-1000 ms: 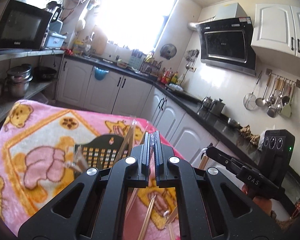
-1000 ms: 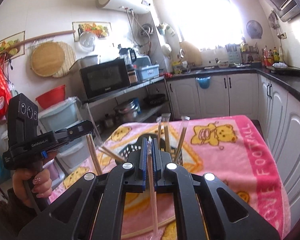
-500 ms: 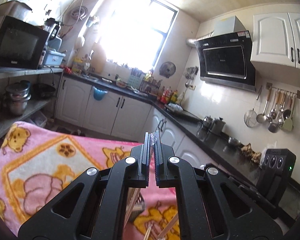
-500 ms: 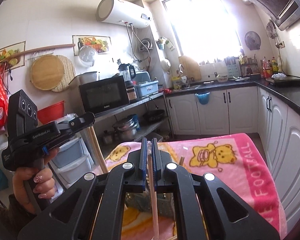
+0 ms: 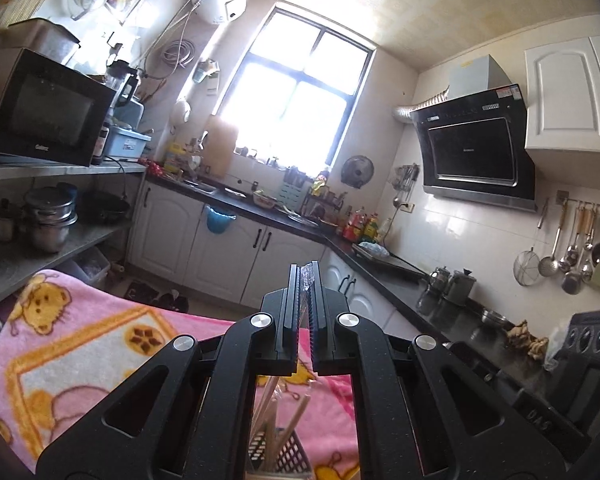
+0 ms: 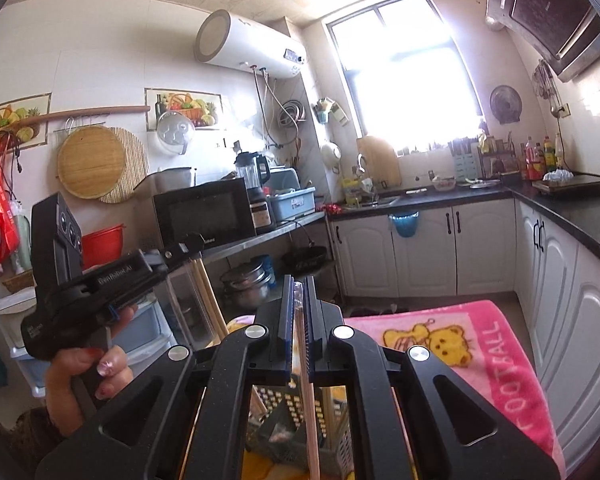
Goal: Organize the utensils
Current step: 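Lower into the basket and open the left gripper while the right gripper opens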
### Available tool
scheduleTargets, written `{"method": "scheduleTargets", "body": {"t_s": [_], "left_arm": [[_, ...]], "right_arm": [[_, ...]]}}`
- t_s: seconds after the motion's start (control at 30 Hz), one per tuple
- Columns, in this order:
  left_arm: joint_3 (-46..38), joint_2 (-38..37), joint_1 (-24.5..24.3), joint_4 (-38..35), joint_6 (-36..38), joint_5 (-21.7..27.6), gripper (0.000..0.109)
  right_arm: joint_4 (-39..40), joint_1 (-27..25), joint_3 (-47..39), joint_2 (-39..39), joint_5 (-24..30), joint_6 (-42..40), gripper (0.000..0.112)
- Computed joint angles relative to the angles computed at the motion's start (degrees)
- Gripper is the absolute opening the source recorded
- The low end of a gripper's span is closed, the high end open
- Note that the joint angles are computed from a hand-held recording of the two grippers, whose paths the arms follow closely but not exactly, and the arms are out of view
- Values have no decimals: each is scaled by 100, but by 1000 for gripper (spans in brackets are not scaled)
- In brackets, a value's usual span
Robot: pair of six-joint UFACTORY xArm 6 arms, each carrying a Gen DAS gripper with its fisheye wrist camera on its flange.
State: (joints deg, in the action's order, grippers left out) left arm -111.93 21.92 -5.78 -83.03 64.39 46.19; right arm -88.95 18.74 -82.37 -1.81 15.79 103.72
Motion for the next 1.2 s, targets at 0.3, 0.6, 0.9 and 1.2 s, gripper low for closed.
{"method": "scheduleTargets", "body": {"t_s": [0.3, 0.6, 0.9, 1.2], "left_arm": [[-146, 311, -148, -19, 166, -196, 2], [-21, 378, -152, -10, 259, -185, 2], [190, 356, -214, 1168, -395, -61, 2], [538, 223, -227, 1942, -430, 242, 2]], "right_arm": [[-996, -163, -466, 292, -57, 1086, 5], [-1760, -235, -678, 597, 1, 1753, 5], [-2453, -294, -786, 916, -99, 2420, 5], [-1421, -288, -719, 1159, -311, 1262, 5]]}}
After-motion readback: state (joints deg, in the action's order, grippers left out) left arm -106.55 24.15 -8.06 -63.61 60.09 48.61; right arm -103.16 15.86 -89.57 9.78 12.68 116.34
